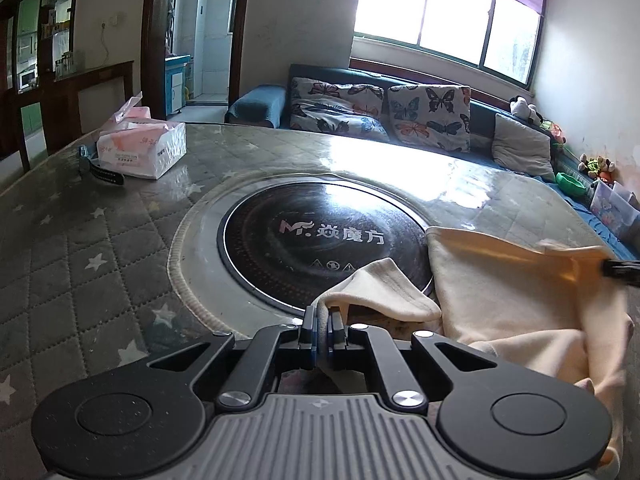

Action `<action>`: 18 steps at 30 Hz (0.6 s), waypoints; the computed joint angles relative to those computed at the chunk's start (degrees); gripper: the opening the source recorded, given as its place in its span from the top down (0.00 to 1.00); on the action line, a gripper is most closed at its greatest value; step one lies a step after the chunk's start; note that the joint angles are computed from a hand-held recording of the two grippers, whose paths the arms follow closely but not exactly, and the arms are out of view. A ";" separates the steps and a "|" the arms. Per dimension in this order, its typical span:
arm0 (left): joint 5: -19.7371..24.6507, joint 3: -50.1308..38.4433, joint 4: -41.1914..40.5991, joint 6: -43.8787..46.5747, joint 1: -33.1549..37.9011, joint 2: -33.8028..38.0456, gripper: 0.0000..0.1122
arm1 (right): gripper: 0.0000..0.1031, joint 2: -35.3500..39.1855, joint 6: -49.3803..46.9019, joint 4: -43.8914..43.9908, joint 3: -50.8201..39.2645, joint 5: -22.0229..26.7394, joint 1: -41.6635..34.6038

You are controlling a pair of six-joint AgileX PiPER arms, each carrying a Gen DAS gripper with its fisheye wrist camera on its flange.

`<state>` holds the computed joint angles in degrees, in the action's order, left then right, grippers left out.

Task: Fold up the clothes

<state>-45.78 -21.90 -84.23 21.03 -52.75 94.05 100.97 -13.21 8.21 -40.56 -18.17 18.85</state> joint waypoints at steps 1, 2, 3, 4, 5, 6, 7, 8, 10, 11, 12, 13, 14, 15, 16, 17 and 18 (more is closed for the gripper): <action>-0.21 0.16 -0.24 -0.23 -0.43 0.04 0.95 | 0.95 -2.14 0.93 -0.31 3.00 -1.75 -1.57; -0.41 0.32 -0.46 -0.47 -0.85 0.07 0.95 | 0.95 -4.26 2.10 -0.99 5.85 -3.35 -3.35; -0.45 0.56 -0.57 -0.78 -1.10 0.07 0.95 | 0.95 -6.37 3.46 -2.01 8.56 -4.79 -5.34; -0.49 0.80 -0.66 -1.10 -1.34 0.08 0.96 | 0.95 -8.47 4.99 -3.32 11.11 -6.07 -7.54; -0.48 1.03 -0.72 -1.37 -1.47 0.09 0.95 | 0.95 -10.51 6.34 -4.63 13.73 -7.27 -10.05; -0.49 1.25 -0.81 -1.62 -1.62 0.10 0.96 | 0.95 -12.35 7.77 -6.10 16.27 -8.26 -12.85; -0.70 1.41 -1.41 -1.57 -2.22 0.00 0.96 | 0.95 -14.01 9.66 -8.14 18.52 -8.96 -15.87; -0.92 1.55 -2.03 -1.49 -2.83 -0.12 0.96 | 0.95 -15.42 12.40 -11.33 20.46 -9.34 -19.39; -1.31 1.71 -3.35 -0.89 -3.95 -0.33 0.95 | 0.95 -16.35 18.39 -18.75 22.88 -9.35 -26.47; -1.44 1.70 -4.21 -0.45 -4.51 -0.28 0.95 | 0.95 -15.96 20.25 -21.42 23.50 -9.35 -29.42; -1.41 1.83 -4.56 -0.34 -4.79 -0.20 0.95 | 0.93 -15.02 20.95 -22.82 23.80 -9.35 -31.69; -1.34 2.00 -5.11 -0.04 -5.08 -0.44 0.95 | 0.91 -13.99 21.52 -24.15 24.00 -9.34 -33.97; -1.28 2.17 -5.68 0.29 -5.37 -0.69 0.95 | 0.91 -13.01 20.91 -23.89 24.23 -9.68 -35.64; -1.22 2.33 -6.25 0.63 -5.67 -0.95 0.95 | 0.87 -12.17 20.23 -23.73 24.45 -10.35 -37.24; -1.17 2.50 -6.83 0.97 -5.97 -1.20 0.95 | 0.81 -11.79 21.66 -25.85 24.44 -10.67 -39.08; -1.13 2.65 -7.43 1.34 -6.28 -1.46 0.94 | 0.79 -11.88 25.21 -30.27 24.20 -10.72 -41.17; -1.36 2.62 -8.26 2.30 -6.81 -1.86 0.92 | 0.77 -11.94 29.09 -35.16 23.89 -10.85 -43.40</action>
<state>-47.15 -19.28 -92.49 23.33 -59.55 92.19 89.04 15.88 -26.95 -16.67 -29.02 -24.54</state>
